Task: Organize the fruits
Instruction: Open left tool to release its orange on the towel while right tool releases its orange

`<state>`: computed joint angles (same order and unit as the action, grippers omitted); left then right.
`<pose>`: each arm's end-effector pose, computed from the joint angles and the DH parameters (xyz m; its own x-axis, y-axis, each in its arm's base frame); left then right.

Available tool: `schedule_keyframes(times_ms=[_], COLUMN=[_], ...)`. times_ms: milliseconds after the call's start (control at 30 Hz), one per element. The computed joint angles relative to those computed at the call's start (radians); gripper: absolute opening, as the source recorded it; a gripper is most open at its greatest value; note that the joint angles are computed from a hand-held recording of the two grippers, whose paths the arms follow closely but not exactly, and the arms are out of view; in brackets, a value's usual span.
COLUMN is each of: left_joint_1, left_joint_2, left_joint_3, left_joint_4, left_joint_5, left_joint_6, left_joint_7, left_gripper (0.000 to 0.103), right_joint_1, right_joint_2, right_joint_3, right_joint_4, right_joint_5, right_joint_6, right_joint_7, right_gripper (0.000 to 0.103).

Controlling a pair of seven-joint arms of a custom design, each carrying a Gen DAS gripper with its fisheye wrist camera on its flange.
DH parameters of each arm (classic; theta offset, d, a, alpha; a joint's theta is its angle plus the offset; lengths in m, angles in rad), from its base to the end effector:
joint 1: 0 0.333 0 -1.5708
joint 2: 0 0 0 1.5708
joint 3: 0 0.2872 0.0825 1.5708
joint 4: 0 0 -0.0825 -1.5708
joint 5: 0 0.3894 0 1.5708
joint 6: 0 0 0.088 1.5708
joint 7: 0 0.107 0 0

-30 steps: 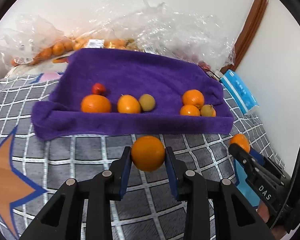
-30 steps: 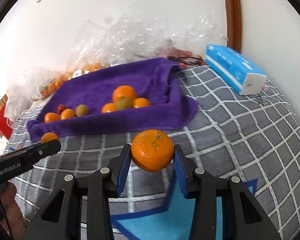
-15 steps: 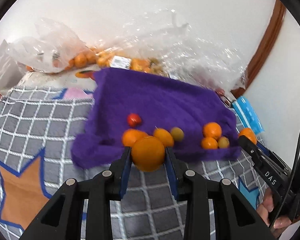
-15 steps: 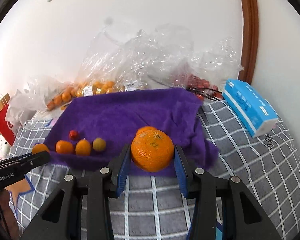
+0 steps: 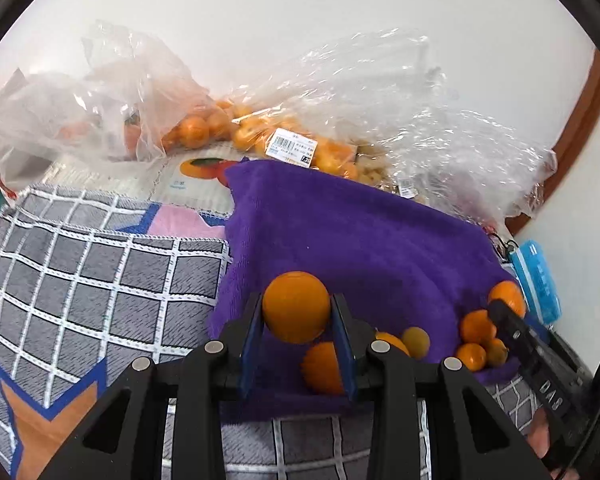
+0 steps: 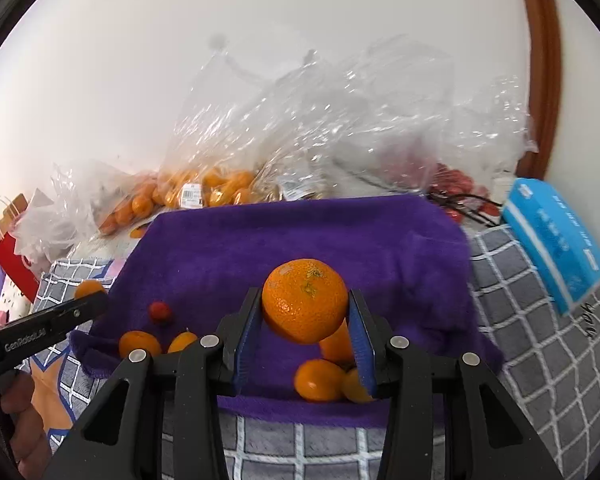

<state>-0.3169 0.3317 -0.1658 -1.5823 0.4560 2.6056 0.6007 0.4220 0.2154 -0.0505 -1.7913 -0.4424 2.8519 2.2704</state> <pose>0.6233 -0.3199 0.4992 0.1003 -0.9578 0.2694 -0.7349 -0.2539 -0.6288 0.6113 0.2656 0.4964 0.1027 -0.9874 -0.1207 -0.6479 0.0257 -0.7613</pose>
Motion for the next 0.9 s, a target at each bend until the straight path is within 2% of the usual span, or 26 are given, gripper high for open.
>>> schedule_keyframes(times_ms=[267,333,500,633,767,833,900], left_joint_1=[-0.015,-0.029,-0.053,-0.038,-0.042,-0.041,-0.043], left_joint_2=[0.052,0.052,0.064,0.054,-0.003,-0.055,-0.123], left_joint_3=[0.018,0.03,0.039,0.025,0.023,0.017,0.007], left_joint_4=[0.046,0.046,0.068,0.058,0.007,-0.051,-0.124], left_joint_5=[0.028,0.061,0.127,0.104,0.118,0.136,0.166], left_joint_6=[-0.035,-0.035,-0.074,-0.069,-0.071,-0.052,-0.033], left_joint_7=[-0.025,-0.048,-0.063,-0.053,-0.06,-0.079,-0.11], left_gripper=[0.031,0.032,0.032,0.034,0.041,0.045,0.049], right_joint_1=[0.011,0.033,0.045,0.051,0.069,0.082,0.086], right_joint_2=[0.065,0.073,0.089,0.083,0.033,-0.005,-0.074], right_joint_3=[0.014,-0.004,-0.007,-0.014,-0.038,-0.052,-0.057], right_joint_4=[0.035,0.039,0.047,0.036,-0.013,-0.035,-0.09], right_joint_5=[0.072,0.051,0.067,0.061,0.009,-0.068,-0.164], right_joint_6=[0.0,-0.002,-0.023,-0.022,-0.023,-0.052,-0.052], right_joint_7=[-0.115,-0.111,-0.145,-0.145,-0.069,0.013,0.118], right_gripper=[0.042,0.042,0.042,0.043,0.05,0.051,0.057])
